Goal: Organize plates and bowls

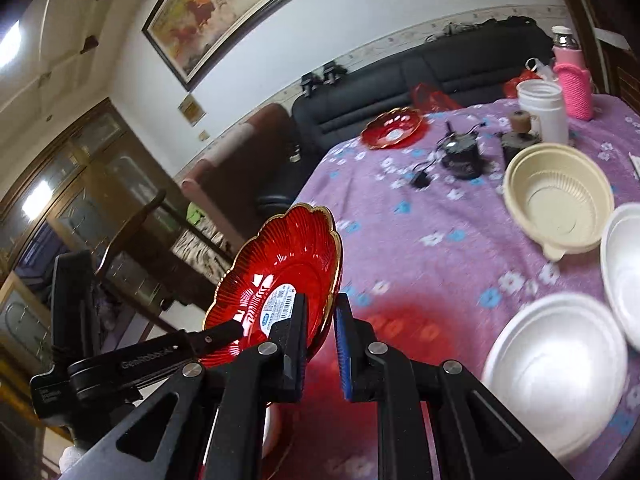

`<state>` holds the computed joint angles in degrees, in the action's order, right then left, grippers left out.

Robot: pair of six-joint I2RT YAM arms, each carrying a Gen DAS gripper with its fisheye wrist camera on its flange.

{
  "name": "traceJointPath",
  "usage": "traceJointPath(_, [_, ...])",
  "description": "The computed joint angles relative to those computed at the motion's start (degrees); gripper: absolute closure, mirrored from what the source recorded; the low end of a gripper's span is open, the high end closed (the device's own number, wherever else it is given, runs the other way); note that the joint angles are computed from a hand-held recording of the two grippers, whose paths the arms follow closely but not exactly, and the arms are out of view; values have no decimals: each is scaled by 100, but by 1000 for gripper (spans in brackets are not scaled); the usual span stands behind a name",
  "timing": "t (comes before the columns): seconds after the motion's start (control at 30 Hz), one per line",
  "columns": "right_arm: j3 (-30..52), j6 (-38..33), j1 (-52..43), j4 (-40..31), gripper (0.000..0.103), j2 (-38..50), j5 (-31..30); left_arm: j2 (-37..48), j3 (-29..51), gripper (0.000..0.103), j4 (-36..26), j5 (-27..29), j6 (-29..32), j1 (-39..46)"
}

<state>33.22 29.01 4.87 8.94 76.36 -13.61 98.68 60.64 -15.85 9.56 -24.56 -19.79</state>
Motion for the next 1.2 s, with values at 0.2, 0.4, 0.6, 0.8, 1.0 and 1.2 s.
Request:
traceJointPath(0.2, [-150, 314, 854, -193, 88, -242, 486, -1083, -1072, 71, 243, 181, 165, 489])
traceJointPath(0.4, [-161, 678, 1744, -245, 88, -122, 925, -1718, -1770, 71, 276, 548, 376, 1194])
traceJointPath(0.6, [10, 920, 2366, -111, 88, 527, 1224, -1864, -2262, 71, 462, 682, 688, 1765])
traceJointPath(0.8, [39, 1034, 2595, -91, 87, 881, 1445, -1436, -2383, 71, 686, 854, 874, 1998])
traceJointPath(1.0, [32, 1039, 2427, -67, 87, 1123, 1426, -1089, -2311, 71, 858, 875, 855, 1862])
traceJointPath(1.2, [80, 1043, 2367, -106, 85, 1215, 1403, -1089, -2291, 68, 887, 888, 826, 1802])
